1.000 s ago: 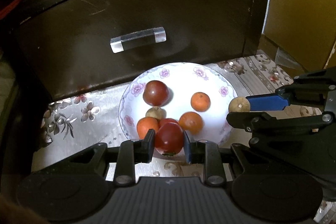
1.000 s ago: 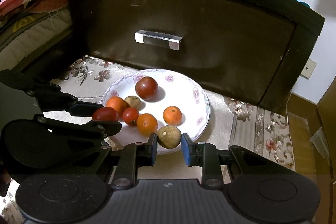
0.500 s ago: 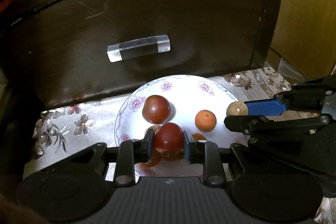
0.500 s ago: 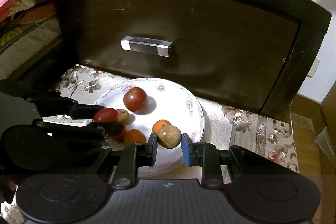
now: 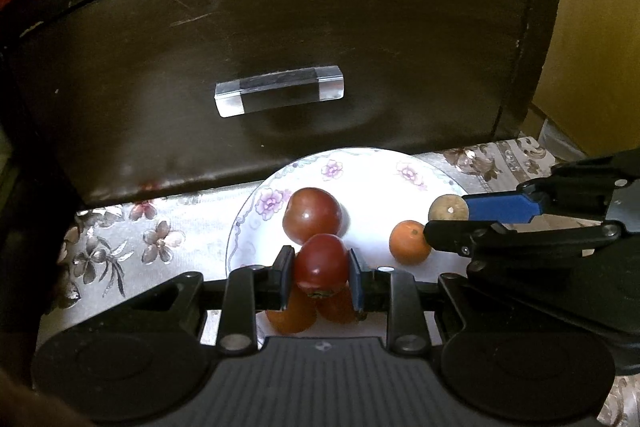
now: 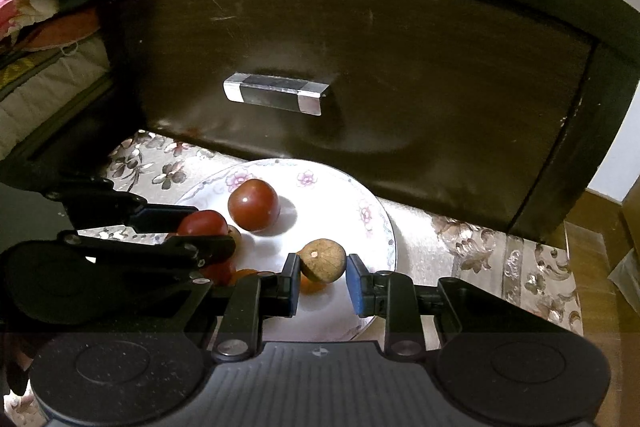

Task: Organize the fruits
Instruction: 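Carry the cherry tomato and olive-brown fruit onto the white plate and release both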

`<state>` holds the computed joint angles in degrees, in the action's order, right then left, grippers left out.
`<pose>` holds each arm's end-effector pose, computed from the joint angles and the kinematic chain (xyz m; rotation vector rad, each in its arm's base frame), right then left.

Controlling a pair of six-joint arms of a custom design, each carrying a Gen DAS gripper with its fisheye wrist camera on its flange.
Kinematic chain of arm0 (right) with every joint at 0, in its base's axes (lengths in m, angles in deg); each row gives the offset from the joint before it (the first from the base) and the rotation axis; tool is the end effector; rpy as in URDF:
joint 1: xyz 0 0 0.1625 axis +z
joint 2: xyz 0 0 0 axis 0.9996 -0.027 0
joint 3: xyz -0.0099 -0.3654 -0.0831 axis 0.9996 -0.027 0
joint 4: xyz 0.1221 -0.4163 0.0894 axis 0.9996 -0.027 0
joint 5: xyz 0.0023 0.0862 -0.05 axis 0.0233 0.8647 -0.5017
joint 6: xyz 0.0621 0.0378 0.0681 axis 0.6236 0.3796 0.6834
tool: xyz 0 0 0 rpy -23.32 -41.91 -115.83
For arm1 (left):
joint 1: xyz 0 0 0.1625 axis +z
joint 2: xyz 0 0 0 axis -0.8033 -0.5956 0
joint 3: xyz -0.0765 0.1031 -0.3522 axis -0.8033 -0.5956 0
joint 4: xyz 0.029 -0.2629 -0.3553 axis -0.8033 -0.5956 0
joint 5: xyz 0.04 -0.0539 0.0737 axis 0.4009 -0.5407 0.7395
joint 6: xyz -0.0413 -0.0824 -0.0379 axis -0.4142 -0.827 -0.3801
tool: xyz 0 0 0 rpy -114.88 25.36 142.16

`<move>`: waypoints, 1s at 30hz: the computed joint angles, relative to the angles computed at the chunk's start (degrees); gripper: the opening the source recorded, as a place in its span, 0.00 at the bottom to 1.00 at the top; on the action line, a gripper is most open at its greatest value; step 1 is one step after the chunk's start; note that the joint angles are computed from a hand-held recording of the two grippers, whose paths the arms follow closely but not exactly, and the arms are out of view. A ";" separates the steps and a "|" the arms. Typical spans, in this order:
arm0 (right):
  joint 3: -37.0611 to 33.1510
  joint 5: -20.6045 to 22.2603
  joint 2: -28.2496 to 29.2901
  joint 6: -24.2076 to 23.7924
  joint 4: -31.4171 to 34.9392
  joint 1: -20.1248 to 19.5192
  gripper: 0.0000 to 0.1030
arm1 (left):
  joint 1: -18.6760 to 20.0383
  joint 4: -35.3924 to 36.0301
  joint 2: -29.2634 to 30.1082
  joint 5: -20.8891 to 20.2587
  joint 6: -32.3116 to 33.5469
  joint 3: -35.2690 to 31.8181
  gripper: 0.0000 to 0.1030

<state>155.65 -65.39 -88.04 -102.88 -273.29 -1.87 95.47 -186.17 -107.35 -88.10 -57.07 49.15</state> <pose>0.0593 -0.4689 0.2101 0.3400 -2.2156 0.9264 -0.3155 -0.5431 -0.0397 1.0862 2.3344 -0.6455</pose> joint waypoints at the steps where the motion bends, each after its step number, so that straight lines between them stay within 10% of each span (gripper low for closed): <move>1: -0.15 0.02 0.18 -0.01 -0.01 -0.05 0.24 | 0.10 -0.06 0.08 -0.05 -0.07 -0.11 0.32; 30: -1.48 0.98 1.60 0.15 -0.85 -0.78 0.28 | 0.76 -0.74 0.33 -0.02 -0.89 -0.52 0.38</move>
